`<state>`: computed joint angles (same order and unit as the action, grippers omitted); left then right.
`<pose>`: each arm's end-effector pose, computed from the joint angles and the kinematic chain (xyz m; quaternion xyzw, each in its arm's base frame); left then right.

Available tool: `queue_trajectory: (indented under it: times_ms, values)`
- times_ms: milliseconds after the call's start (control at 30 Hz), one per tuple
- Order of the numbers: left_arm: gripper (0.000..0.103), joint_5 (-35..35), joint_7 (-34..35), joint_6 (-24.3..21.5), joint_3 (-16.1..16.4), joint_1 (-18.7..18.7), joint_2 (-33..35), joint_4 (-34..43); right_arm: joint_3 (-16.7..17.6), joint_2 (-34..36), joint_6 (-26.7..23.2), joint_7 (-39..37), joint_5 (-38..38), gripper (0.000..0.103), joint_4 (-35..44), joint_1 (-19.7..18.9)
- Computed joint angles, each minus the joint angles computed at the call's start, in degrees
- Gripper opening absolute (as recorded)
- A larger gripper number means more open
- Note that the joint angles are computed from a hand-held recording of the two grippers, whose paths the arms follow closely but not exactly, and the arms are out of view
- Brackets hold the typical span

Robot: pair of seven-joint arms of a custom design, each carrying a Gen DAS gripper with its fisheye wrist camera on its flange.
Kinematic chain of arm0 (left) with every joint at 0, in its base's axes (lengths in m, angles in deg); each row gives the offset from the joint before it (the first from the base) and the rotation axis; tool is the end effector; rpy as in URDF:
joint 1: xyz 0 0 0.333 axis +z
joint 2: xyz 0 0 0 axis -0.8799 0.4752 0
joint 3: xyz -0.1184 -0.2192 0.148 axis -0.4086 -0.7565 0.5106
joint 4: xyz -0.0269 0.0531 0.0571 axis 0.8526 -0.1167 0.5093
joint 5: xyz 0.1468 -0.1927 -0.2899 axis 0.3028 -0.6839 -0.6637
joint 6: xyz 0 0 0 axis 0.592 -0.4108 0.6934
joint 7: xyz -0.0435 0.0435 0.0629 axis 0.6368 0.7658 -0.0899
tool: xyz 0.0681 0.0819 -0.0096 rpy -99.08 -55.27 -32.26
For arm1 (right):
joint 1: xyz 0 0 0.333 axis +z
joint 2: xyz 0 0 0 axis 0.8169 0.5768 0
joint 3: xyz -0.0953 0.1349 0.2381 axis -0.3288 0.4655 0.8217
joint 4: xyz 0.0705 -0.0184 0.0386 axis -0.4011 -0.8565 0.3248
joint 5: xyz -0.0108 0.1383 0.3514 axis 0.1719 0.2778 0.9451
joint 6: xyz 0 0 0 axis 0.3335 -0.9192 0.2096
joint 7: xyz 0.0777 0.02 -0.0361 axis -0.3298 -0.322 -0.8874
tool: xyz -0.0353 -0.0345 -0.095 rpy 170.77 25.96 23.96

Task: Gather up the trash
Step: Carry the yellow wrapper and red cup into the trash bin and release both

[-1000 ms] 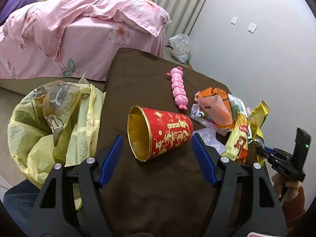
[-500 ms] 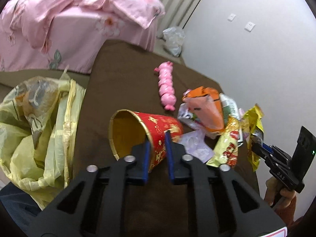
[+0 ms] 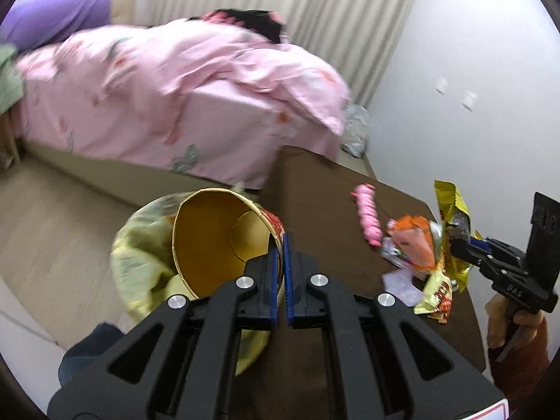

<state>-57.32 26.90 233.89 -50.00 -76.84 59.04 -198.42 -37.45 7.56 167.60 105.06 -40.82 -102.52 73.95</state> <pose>0.5287 -0.2643 0.5542 -0.5227 0.7310 -0.4292 0.0910 0.4390 0.1241 0.5975 -0.6811 0.5951 -0.2106 0.3708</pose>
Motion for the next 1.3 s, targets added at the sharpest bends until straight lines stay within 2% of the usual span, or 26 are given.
queue_trajectory:
  times_ms: [100,200,300,367,433,500,600,667,767,900,1067,1233,1300]
  values:
    - [0.003,-3.6,1.8,-1.6,1.0,1.3,1.5,0.2,-4.5,10.0,-1.8,-8.5,8.8,0.021,9.2,6.9]
    - [0.003,-4.2,1.7,-3.5,1.2,2.4,4.2,1.3,-6.2,20.3,-5.9,-17.5,19.9,0.021,19.9,9.8]
    - [0.003,-2.4,0.8,-5.3,1.0,3.1,7.3,2.8,-5.2,31.1,-12.8,-23.1,27.9,0.021,32.5,8.5]
    - [0.003,0.9,-0.9,-5.7,1.1,3.1,8.8,3.3,-3.7,37.7,-17.9,-24.0,30.5,0.021,40.1,6.3]
    - [0.003,5.4,-2.9,-5.6,1.5,3.0,10.4,3.9,-2.2,44.7,-24.1,-22.4,29.9,0.021,48.6,4.5]
    - [0.003,8.9,-4.5,-5.2,1.8,2.9,11.7,4.2,-1.6,51.5,-30.4,-19.3,25.5,0.021,56.9,3.7]
    - [0.003,11.0,-6.1,-5.3,1.7,3.3,13.8,5.6,-1.2,57.6,-35.8,-16.3,17.9,0.021,64.3,3.8]
    - [0.003,11.5,-6.3,-5.8,1.4,3.7,15.5,6.8,-0.2,60.5,-38.6,-15.6,15.6,0.021,68.1,2.9]
    - [0.003,13.2,-6.7,-4.8,1.5,3.5,16.6,7.2,1.8,62.4,-40.1,-15.4,14.0,0.021,70.3,1.2]
    - [0.003,10.9,-4.1,-4.8,0.1,4.8,16.9,7.6,4.8,61.9,-39.2,-17.4,11.6,0.021,69.4,-0.7]
    - [0.004,11.3,-4.9,-4.6,0.5,4.6,16.7,7.8,8.7,58.2,-34.5,-17.9,10.6,0.023,63.0,-3.4]
    - [0.02,12.6,-6.6,-2.9,1.3,4.2,13.3,4.8,10.4,56.0,-31.4,-15.9,9.7,0.031,59.8,-4.5]
    - [0.022,14.1,-8.1,-2.6,1.8,3.9,12.5,4.5,10.7,55.3,-30.9,-15.5,9.6,0.033,58.8,-4.6]
